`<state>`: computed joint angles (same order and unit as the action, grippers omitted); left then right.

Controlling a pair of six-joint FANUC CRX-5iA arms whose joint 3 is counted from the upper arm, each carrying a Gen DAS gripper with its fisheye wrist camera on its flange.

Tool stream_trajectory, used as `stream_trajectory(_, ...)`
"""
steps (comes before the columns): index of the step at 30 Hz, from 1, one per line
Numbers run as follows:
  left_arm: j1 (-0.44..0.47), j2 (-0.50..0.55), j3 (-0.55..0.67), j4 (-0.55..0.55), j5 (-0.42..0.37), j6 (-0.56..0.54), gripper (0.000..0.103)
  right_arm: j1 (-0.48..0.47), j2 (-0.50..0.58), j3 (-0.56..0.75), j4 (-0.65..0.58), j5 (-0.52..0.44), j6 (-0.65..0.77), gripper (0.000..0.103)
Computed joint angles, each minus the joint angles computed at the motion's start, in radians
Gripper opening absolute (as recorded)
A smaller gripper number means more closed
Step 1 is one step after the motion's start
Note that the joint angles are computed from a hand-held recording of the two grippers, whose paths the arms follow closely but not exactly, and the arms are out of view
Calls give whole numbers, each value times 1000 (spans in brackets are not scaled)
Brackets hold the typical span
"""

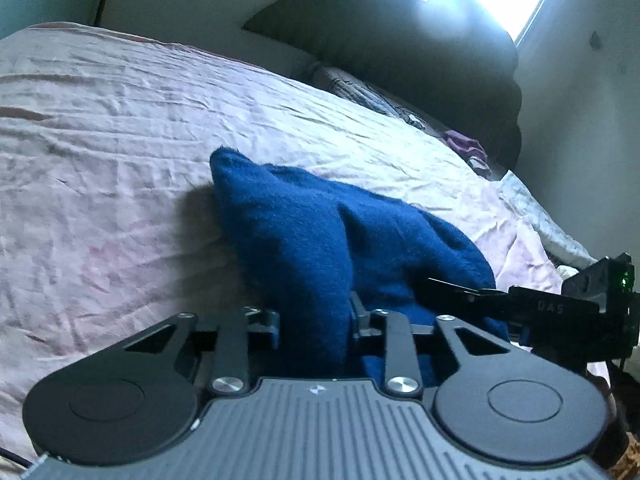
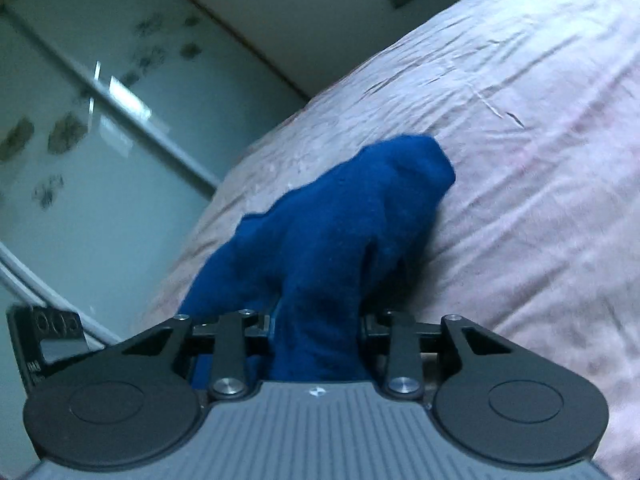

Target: Fold small clothes

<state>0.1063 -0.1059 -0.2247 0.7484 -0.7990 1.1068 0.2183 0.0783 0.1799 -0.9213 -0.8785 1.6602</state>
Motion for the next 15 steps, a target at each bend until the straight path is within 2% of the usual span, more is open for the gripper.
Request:
stream_trajectory(2,3,-6,20,-33,-5,18,27,16,-17,-7,3,27,-16,29)
stream_trajectory(6,19,-59,34,-105,20,40,26,14,-20,21,-92,35,30,28)
stream_trajectory(8,41,-75,44,-126,10,45,28,25,-17,33,-100,36,39,28)
stream_trajectory(9,50,-75,52,-143,-3,50,29,42,-13,41,-69,41,27,28)
stream_trajectory(13,60,-53,111,-291,-88,178,44,163,-4,32,248,100,-195,30)
stream_trajectory(15,78,-91,51,-243,-64,142,52,177,-27,7,288,104,-201,44)
